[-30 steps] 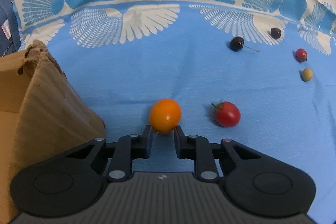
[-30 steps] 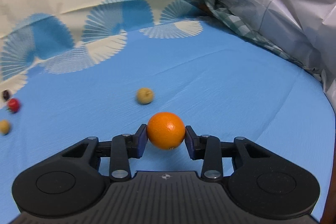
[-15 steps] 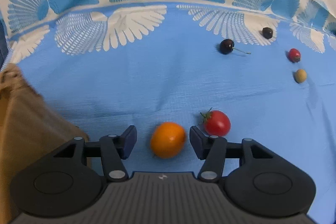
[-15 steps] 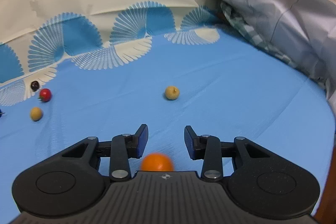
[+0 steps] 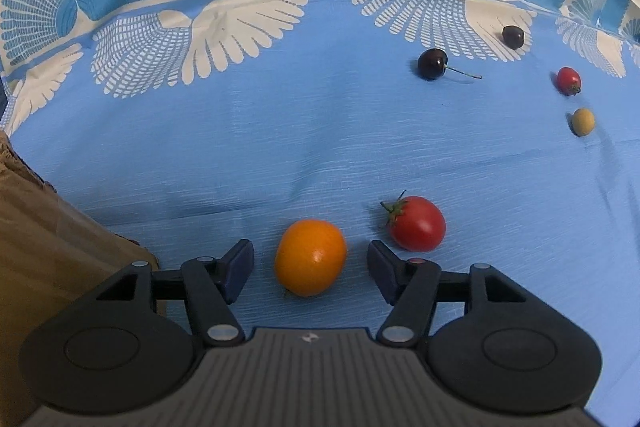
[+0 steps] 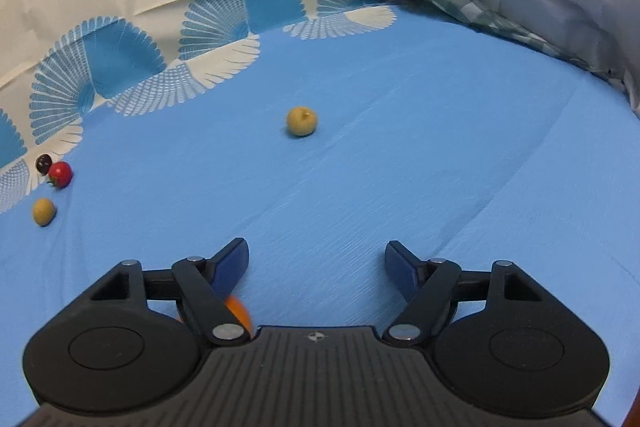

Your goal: Organize fruits

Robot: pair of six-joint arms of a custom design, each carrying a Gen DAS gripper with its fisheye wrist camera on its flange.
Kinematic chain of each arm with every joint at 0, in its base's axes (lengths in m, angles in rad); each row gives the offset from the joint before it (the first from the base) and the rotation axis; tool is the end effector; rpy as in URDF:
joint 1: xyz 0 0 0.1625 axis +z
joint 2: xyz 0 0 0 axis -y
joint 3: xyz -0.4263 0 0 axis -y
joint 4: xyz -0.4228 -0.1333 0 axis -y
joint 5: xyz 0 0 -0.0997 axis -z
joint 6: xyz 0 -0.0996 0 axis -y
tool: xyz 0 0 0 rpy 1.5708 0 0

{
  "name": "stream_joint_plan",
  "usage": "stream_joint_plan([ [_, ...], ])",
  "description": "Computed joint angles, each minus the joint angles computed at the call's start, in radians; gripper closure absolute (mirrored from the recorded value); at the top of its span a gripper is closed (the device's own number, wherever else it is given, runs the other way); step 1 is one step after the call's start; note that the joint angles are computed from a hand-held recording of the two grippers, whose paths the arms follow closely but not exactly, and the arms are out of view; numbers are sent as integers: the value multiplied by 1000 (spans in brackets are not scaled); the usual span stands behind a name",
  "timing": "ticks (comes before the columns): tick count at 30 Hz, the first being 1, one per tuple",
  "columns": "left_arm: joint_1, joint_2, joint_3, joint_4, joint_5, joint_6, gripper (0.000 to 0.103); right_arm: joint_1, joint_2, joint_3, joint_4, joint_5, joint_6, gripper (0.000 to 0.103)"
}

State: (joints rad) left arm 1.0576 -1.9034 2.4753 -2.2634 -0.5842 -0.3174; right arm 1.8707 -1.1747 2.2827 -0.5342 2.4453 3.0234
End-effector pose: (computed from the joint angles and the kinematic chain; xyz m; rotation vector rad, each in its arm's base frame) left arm 0.0305 -0.3867 0.2941 0.1447 2.2092 -0.6023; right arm 0.1586 -0.3202 0.0591 -0.0861 -2.1445 1.2158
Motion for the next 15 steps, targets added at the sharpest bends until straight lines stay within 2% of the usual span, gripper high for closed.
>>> stream_joint_plan([
  [3,13,-4,-7,-20,-35,10,54,-7,-8,-4,80,-95,90,24],
  [4,12,-3,-7,-27,-41,15,63,-2,0,-2,72,-105,83,21],
  [8,-8,-7,10,-32,-28,49,63,61,97,-39,50,-11,-58,20],
  [11,-3,-8,8,-35,-38,46,63,71,100,-33,47,-32,-55,20],
  [15,4,-8,1,-32,-46,32,61,84,107,-32,45,-10,-53,21],
])
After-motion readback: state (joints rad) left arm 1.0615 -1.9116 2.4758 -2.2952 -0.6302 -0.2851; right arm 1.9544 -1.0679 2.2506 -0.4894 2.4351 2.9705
